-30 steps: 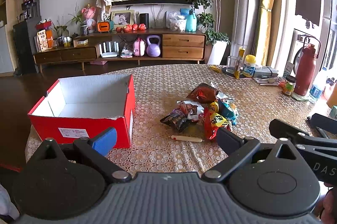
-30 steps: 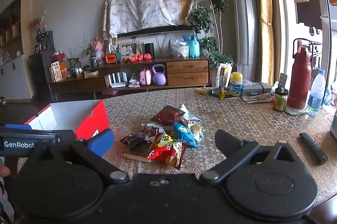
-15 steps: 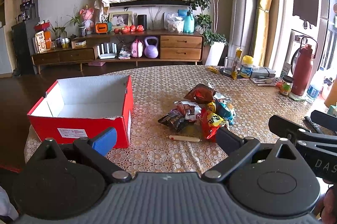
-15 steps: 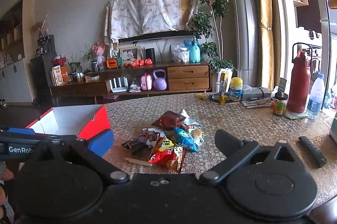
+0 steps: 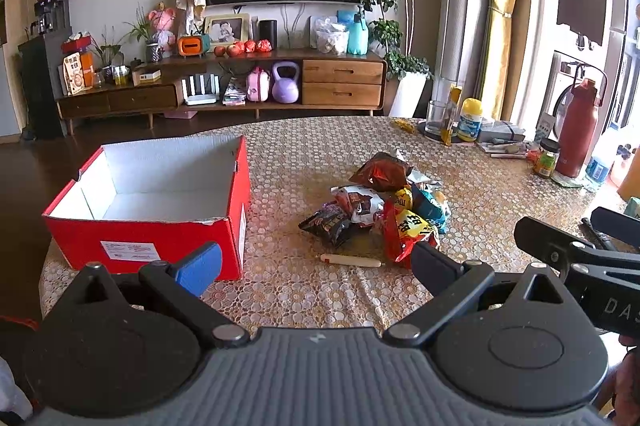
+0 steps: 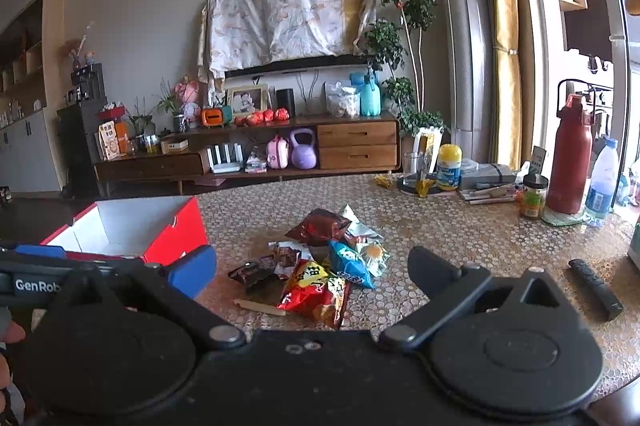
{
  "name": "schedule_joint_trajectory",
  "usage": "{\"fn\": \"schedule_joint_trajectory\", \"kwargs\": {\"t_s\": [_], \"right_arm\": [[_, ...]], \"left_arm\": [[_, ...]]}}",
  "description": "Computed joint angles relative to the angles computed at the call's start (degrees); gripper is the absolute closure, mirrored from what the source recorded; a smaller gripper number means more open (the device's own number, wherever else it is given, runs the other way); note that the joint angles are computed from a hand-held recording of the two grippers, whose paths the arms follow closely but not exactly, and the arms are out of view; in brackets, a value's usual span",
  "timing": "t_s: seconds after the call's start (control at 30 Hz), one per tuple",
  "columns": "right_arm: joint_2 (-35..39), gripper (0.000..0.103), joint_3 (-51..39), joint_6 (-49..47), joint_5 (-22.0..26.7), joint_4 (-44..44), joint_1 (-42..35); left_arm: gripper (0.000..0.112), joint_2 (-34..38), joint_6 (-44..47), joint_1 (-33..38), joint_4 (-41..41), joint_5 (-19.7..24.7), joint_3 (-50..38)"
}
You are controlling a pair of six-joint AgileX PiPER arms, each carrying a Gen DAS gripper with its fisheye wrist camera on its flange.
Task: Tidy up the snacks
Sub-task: 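Grasp the yellow-red chip bag with the left gripper while the right grasps the blue cookie packet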
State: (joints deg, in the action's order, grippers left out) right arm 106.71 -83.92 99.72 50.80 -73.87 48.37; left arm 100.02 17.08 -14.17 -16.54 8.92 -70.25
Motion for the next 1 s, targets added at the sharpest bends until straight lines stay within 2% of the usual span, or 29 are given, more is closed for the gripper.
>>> {"fn": "schedule_joint_trajectory", "kwargs": {"t_s": [0.13,0.2,0.3,0.37,0.43,0.57,0.67,0.77,0.93,1.0], "right_arm": [[1.8,0.002,-1.4,-3.9,-2.5,1.8,-2.8],[2.9,0.003,-2.1,-6.9,-4.9,3.7,-4.9],[4.9,0.010,-3.6,-12.5,-7.9,7.5,-8.0],[6.2,0.011,-4.4,-15.6,-10.1,9.9,-10.1],[7.3,0.012,-5.6,-18.6,-11.9,12.2,-12.0],[10.6,0.016,-11.5,-27.9,-13.7,19.5,-16.6],[14.3,0.018,-18.0,-35.6,-13.0,25.6,-19.4],[19.5,0.020,-26.8,-46.0,-10.9,35.0,-22.4],[29.7,0.023,-44.8,-59.7,-3.6,50.0,-26.2],[33.8,0.024,-52.3,-64.0,0.3,55.0,-27.4]], "left_arm": [[0.011,5.0,5.2,0.5,-3.9,1.5,-4.7],[0.011,8.3,10.6,1.5,-9.3,3.7,-8.1],[0.011,13.0,11.5,2.2,-10.6,5.7,-13.5],[0.011,16.2,6.5,1.9,-5.6,6.6,-17.5],[0.011,19.4,3.2,1.9,-2.8,9.4,-22.2],[0.011,24.5,2.8,1.0,-2.8,12.7,-29.4],[0.011,27.5,5.8,-0.4,-5.3,13.6,-33.1],[0.011,30.9,4.6,-2.3,-3.8,15.0,-37.5],[0.012,38.3,6.4,-4.3,-5.8,19.4,-47.1],[0.012,42.4,5.8,-4.6,-6.0,23.4,-53.7]]}}
